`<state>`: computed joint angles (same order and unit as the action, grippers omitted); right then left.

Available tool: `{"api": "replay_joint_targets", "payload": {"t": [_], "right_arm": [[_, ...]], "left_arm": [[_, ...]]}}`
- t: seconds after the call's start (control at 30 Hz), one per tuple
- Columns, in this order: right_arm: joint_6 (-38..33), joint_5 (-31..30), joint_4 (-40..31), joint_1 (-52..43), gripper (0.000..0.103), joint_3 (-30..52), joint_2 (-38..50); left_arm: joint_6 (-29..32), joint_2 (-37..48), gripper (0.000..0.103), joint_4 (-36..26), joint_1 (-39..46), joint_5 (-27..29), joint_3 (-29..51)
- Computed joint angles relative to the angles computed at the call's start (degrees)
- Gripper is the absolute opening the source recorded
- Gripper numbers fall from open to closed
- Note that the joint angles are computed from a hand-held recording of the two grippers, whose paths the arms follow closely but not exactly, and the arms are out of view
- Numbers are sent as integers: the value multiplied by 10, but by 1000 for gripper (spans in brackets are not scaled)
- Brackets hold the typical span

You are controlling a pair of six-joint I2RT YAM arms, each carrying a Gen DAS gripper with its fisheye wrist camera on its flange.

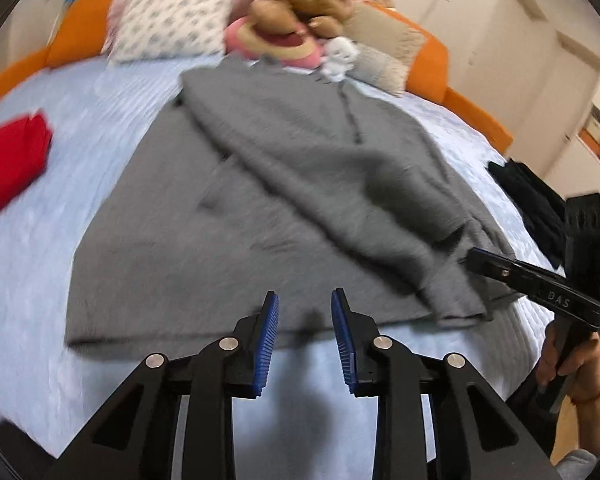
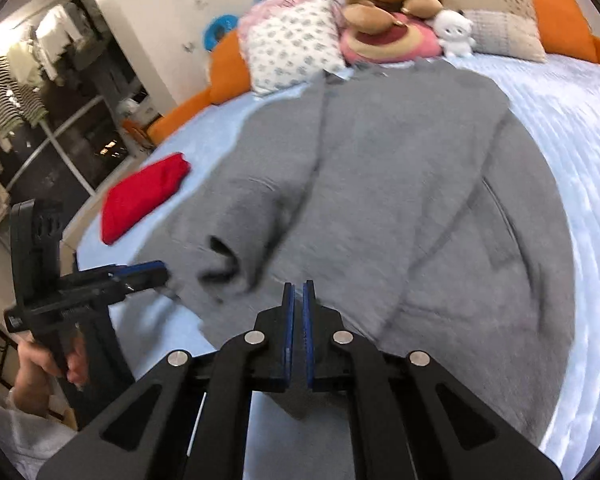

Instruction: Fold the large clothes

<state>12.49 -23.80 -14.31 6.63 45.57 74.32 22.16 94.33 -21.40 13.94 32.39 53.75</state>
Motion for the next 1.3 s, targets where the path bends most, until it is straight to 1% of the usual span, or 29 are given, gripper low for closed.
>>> {"api": "replay_joint_targets", "payload": {"t": [0.03,0.1,0.13,0.17,0.23,0.3,0.37,0.4,0.43,0.47,0.5,0.53,0.57,0.6,0.63,0.67,0.73,0.8,0.83,0.87,1.03,1.1,1.17,1.2,1.23,1.27,1.3], "right_arm": [[-7,-2,-1,2,7,5,-3],[-35,21,-7,23,7,26,-13],[-50,28,-14,35,9,43,-10],[-59,30,-17,44,9,56,-5],[-74,35,-22,65,9,92,15],[-89,69,-33,90,12,128,42],[-106,98,-39,109,23,158,75],[-112,111,-52,120,27,178,103],[-117,119,-82,128,30,201,132],[-125,117,-121,134,30,225,166],[-130,119,-138,141,30,232,184],[-131,139,-129,153,30,222,182],[-128,149,-116,160,31,211,171],[-118,143,-108,165,34,212,160],[-104,136,-92,172,44,212,150],[-94,141,-66,187,62,210,139],[-107,153,-41,225,83,226,146],[-131,165,-52,266,82,273,189],[-136,185,-54,285,81,296,213],[-139,205,-55,310,81,325,247],[-143,254,-63,374,81,413,359],[-149,284,-71,390,81,442,399],[-156,344,-79,408,79,471,439],[-158,370,-84,416,77,488,460],[-160,387,-81,417,68,489,470],[-155,389,-74,416,58,487,477],[-148,383,-57,411,54,476,475]], "left_arm": [[6,2,32,-5,4,4,3],[15,-3,33,-11,3,16,6],[18,-5,39,-14,-1,24,11],[17,-8,52,-12,-6,29,14],[4,-9,67,-1,-9,40,25],[-15,5,69,5,-1,54,58],[-32,35,80,-5,17,64,109],[-33,54,82,-17,26,64,138],[-35,73,82,-28,33,63,168],[-32,97,82,-44,43,62,201],[-28,125,82,-64,54,59,241],[-28,154,82,-86,68,59,283],[-28,171,82,-101,77,58,308],[-30,200,83,-126,94,63,349],[-29,219,85,-143,107,68,376],[-32,236,92,-150,118,63,397],[-29,257,94,-150,138,44,417],[-26,279,94,-158,158,47,436],[-27,288,94,-160,167,51,444],[-25,300,94,-166,177,59,456],[-23,328,94,-176,210,86,473],[-18,347,94,-192,217,94,497],[-13,358,94,-203,218,100,513],[-9,371,94,-213,215,102,536],[-10,378,94,-218,212,104,550],[-8,399,94,-240,206,110,589],[-8,413,94,-257,202,118,618]]}}
